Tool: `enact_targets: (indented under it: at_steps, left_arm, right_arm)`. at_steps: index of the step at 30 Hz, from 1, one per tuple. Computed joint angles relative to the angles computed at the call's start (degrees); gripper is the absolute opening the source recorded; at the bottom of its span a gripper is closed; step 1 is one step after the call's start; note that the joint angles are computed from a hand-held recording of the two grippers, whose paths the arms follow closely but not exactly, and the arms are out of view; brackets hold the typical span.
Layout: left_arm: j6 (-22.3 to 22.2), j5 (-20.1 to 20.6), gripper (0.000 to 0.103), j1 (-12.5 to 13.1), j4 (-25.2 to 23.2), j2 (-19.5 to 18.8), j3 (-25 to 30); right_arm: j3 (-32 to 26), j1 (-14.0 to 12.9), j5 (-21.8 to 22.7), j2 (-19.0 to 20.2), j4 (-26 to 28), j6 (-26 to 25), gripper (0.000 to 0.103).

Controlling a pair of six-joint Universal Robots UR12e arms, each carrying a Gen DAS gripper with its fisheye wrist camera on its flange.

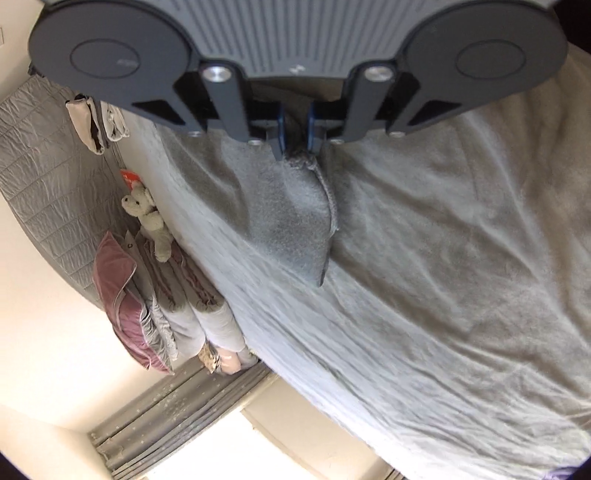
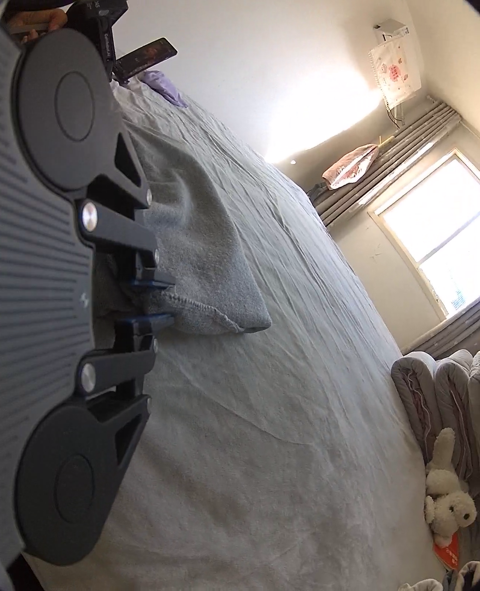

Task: Fold clothes

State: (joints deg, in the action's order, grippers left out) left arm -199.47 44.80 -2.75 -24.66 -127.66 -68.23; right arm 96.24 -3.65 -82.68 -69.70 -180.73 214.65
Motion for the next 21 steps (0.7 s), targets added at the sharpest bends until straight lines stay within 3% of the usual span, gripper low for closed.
enact_targets:
  at_steps: [1, 3, 5, 7, 10, 11, 13, 15, 21]
  left_arm:
    - [-0.99, 0.58, 0.009, -0.06, 2.12, 0.11, -0.42]
    - [0.41, 2.73, 0.009, -0.28, 0.86, 0.59, -0.63]
    - [5.82, 6.34, 0.009, -0.86, -3.34, 1.07, -0.51]
    - [9.86, 9.13, 0.012, -1.34, -4.29, 1.38, -0.73]
    - [9.70, 11.20, 0.024, -1.46, -1.79, 1.73, -1.06]
    - [9.58, 12.39, 0.034, -1.57, -0.41, 1.80, -1.07]
    - [10.58, 13.83, 0.038, -1.75, 3.09, 1.62, -0.71]
    - [12.83, 13.53, 0.040, -1.93, 4.78, 0.81, 1.00]
    - [19.38, 12.22, 0.042, -4.46, 3.21, -3.71, 9.87]
  right_arm:
    - [0.13, 0.04, -0.67, -0.05, -0.32, 0.24, 0.014]
    - [0.17, 0.13, -1.95, -0.09, 0.94, -0.06, 0.014]
    - [0.17, 0.22, -3.24, -0.12, 2.20, -0.32, 0.014]
    - [0.11, 0.47, -4.78, -0.16, 3.03, -1.04, 0.014]
    - [-0.22, 1.51, -8.02, -0.24, 2.48, -4.02, 0.018]
    - [-0.34, 1.85, -9.09, -0.25, 2.27, -5.03, 0.020]
    - [-0.73, 2.50, -11.13, -0.16, 1.53, -7.47, 0.026]
    - [-2.13, 2.84, -11.64, 0.53, 0.71, -10.98, 0.032]
    - [-10.15, 4.04, -10.11, 5.67, 1.37, -17.65, 0.034]
